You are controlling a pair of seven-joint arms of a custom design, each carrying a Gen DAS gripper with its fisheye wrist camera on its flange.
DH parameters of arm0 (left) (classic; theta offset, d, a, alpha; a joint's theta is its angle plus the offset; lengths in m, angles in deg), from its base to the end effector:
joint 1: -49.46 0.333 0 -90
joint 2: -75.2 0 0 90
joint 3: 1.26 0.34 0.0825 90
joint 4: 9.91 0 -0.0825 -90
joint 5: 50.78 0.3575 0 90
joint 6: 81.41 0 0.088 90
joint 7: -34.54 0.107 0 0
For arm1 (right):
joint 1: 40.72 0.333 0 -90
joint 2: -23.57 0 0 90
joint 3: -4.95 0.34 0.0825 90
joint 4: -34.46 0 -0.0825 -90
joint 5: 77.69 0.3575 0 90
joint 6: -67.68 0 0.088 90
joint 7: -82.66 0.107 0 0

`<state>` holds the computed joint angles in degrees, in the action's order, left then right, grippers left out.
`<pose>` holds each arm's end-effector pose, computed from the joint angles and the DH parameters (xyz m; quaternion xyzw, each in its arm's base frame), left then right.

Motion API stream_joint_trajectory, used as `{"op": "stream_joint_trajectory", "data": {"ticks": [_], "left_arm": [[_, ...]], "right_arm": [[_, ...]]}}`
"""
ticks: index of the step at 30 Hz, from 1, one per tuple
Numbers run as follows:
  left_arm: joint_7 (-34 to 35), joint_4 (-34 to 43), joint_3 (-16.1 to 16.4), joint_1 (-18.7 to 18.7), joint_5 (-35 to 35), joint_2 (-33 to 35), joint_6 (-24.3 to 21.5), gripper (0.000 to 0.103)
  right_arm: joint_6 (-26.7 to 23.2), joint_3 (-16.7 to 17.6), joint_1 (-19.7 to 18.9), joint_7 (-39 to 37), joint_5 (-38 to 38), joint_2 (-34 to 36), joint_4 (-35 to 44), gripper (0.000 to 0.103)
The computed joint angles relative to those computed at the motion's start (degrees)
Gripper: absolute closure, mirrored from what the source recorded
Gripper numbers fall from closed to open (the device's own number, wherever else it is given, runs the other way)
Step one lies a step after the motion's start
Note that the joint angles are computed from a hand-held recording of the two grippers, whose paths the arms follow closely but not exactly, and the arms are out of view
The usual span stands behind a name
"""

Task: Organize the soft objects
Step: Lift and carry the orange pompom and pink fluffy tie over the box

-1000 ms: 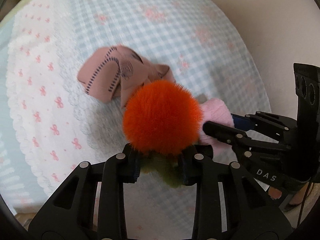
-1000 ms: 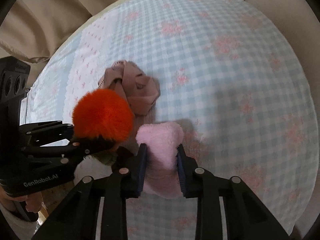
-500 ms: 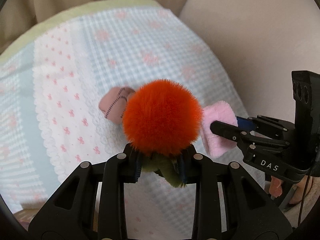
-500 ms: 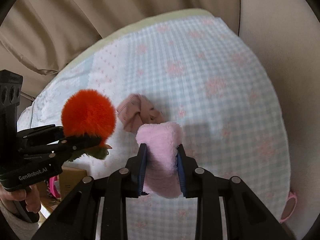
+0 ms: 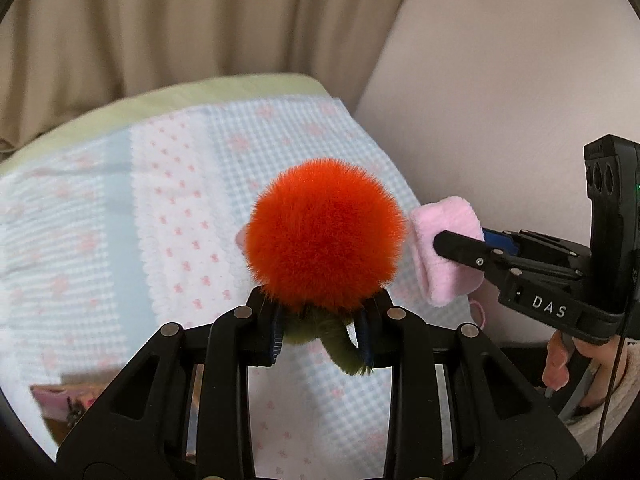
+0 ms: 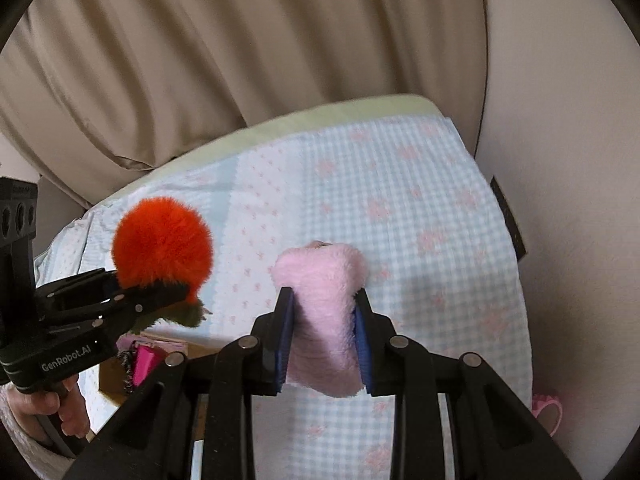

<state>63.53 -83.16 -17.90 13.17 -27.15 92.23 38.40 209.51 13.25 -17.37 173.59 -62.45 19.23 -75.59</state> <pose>0.4435 -0.4934 0.6740 -0.6962 0.6513 -0.2836 0.1032 0.4733 0.2943 0.6258 -0.7839 0.5292 -0.0555 0.3200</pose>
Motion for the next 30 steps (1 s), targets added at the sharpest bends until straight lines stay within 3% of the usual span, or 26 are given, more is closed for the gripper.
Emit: {"op": "stream_joint_trajectory", "data": {"ticks": [5,10,18,24,30], "left_arm": [[-5.0,-4.4,-0.6,-1.2,3.4,-6.8,-4.0,0.077],[-10.6,-13.0,-3.0,0.6,4.2,-16.0,-6.4,0.077],[-14.3,-31.1,-5.9,5.3,-2.0,-35.0,-7.9,0.077],[-11.1,-44.3,-4.1,6.6,-10.2,-49.1,-8.9,0.077],[-6.2,-55.9,-1.0,6.5,-17.3,-59.8,-8.7,0.077]], "right_arm": [[-1.1,1.4,1.5,0.6,-0.2,-2.8,0.4,0.077],[-2.2,3.7,3.9,2.8,-0.6,-4.1,1.2,0.077],[-1.1,8.2,10.0,8.5,-1.7,-2.4,1.8,0.077],[-0.4,10.7,15.2,19.4,-6.5,3.0,4.3,0.077],[-0.9,10.4,20.8,29.6,-10.8,9.0,7.6,0.077]]}}
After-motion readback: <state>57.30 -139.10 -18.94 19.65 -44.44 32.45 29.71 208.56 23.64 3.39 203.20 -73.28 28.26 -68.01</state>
